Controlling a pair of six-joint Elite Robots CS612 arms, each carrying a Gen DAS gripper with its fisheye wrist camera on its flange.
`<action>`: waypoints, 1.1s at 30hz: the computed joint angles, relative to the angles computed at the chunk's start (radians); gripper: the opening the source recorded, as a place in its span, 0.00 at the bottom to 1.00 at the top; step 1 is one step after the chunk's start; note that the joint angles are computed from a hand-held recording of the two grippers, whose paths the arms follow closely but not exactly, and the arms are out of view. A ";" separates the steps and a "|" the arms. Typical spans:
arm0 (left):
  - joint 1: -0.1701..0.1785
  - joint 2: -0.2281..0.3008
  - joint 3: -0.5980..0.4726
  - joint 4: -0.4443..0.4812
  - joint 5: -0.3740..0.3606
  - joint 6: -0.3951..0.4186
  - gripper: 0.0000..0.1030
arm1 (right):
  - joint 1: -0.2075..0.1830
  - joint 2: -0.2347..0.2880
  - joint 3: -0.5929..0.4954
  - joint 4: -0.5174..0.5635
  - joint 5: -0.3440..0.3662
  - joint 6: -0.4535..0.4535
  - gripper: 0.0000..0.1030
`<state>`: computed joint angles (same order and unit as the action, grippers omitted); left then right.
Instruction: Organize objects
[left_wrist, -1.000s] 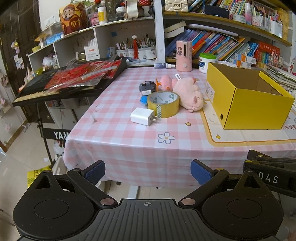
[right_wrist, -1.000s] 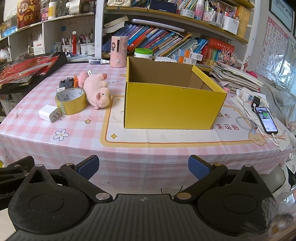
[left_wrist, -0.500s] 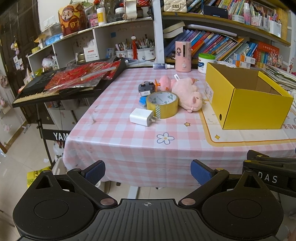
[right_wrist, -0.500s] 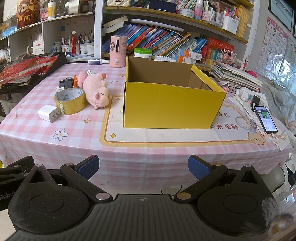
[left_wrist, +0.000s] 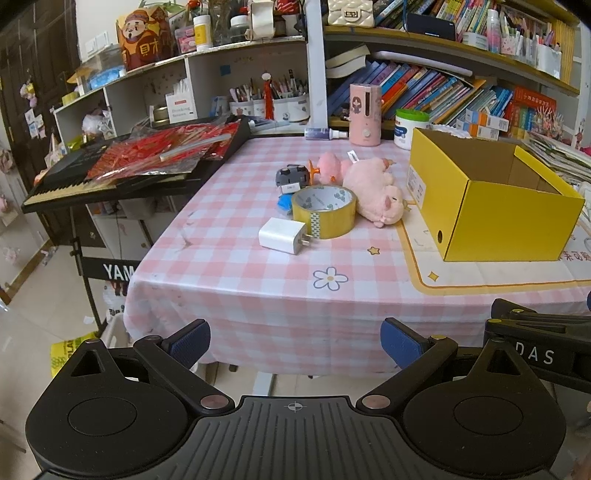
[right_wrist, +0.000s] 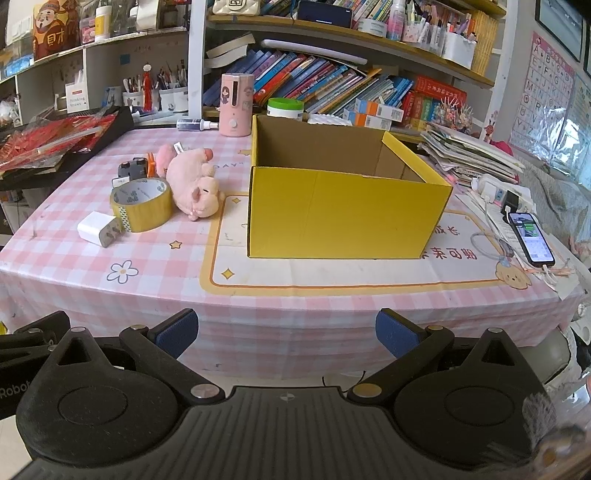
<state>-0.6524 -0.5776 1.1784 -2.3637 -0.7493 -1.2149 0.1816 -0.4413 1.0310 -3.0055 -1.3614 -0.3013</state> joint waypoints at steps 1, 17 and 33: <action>0.000 -0.001 0.001 -0.002 0.000 0.000 0.97 | 0.002 0.000 0.001 -0.001 -0.001 0.001 1.00; 0.007 -0.014 0.032 -0.028 -0.005 -0.001 0.97 | 0.008 0.001 0.000 -0.004 0.012 -0.002 1.00; 0.018 -0.027 0.065 -0.040 -0.011 -0.028 0.97 | 0.019 0.012 -0.029 0.036 0.042 -0.014 1.00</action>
<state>-0.6343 -0.6045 1.2430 -2.4034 -0.7605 -1.2432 0.2005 -0.4294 1.0021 -2.9690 -1.3194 -0.3154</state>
